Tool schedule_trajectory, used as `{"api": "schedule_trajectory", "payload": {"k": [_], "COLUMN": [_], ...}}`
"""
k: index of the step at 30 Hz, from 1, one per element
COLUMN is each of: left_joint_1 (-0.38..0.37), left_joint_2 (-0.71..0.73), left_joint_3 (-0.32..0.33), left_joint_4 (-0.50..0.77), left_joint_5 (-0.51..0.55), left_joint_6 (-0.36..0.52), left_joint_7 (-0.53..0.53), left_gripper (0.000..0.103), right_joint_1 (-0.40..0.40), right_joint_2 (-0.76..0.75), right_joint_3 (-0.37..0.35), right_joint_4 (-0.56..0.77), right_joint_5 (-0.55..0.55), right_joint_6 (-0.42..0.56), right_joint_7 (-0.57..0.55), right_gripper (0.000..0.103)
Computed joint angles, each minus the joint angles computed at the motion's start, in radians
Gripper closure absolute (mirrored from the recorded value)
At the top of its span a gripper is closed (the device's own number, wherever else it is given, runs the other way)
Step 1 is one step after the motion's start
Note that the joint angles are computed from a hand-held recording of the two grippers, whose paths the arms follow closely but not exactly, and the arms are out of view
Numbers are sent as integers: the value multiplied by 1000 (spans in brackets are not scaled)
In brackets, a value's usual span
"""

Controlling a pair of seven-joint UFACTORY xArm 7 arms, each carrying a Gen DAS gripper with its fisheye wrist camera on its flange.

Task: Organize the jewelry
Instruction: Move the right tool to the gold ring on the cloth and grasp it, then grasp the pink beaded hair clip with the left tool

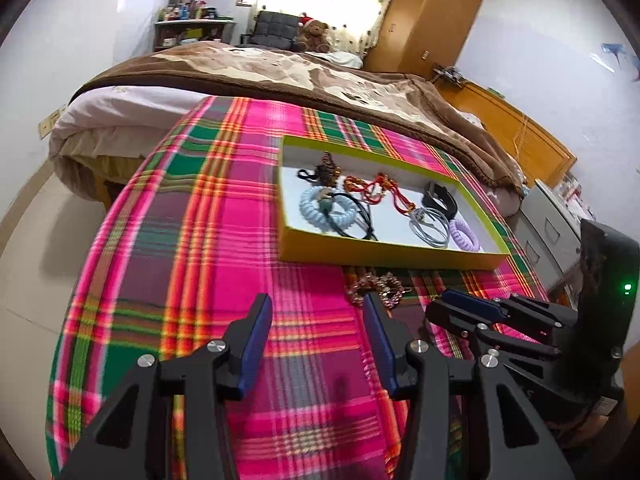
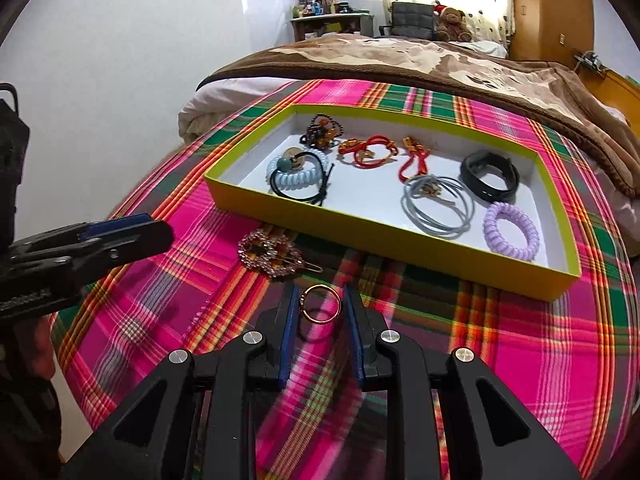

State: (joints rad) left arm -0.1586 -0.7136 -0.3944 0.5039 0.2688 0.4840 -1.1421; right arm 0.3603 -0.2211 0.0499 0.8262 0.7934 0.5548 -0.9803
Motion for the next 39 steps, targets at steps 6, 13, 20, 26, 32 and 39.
{"api": "schedule_trajectory", "payload": {"k": [6, 13, 20, 26, 32, 39], "left_joint_1": [-7, -11, -43, -114, -118, -43], "left_joint_2": [101, 228, 264, 293, 321, 375], "left_joint_3": [34, 57, 68, 77, 41, -13], "left_joint_4": [36, 104, 117, 138, 184, 276], "left_joint_5": [-2, -4, -15, -56, -35, 136], "left_joint_6": [-92, -109, -121, -135, -98, 44], "left_joint_7": [65, 137, 160, 211, 240, 120], "left_gripper": [48, 48, 48, 48, 47, 48], "right_joint_1": [-11, -28, -45, -65, -80, -89], "right_joint_2": [-33, -60, -81, -85, -83, -77], "right_joint_3": [-25, -54, -80, -92, -102, -102], "right_joint_4": [-16, -28, -37, -35, -31, -27], "right_joint_5": [27, 56, 87, 95, 101, 113], "right_joint_6": [7, 17, 24, 27, 34, 46], "right_joint_7": [-22, -46, -59, -56, -56, -67], "right_gripper": [80, 80, 80, 80, 80, 80]}}
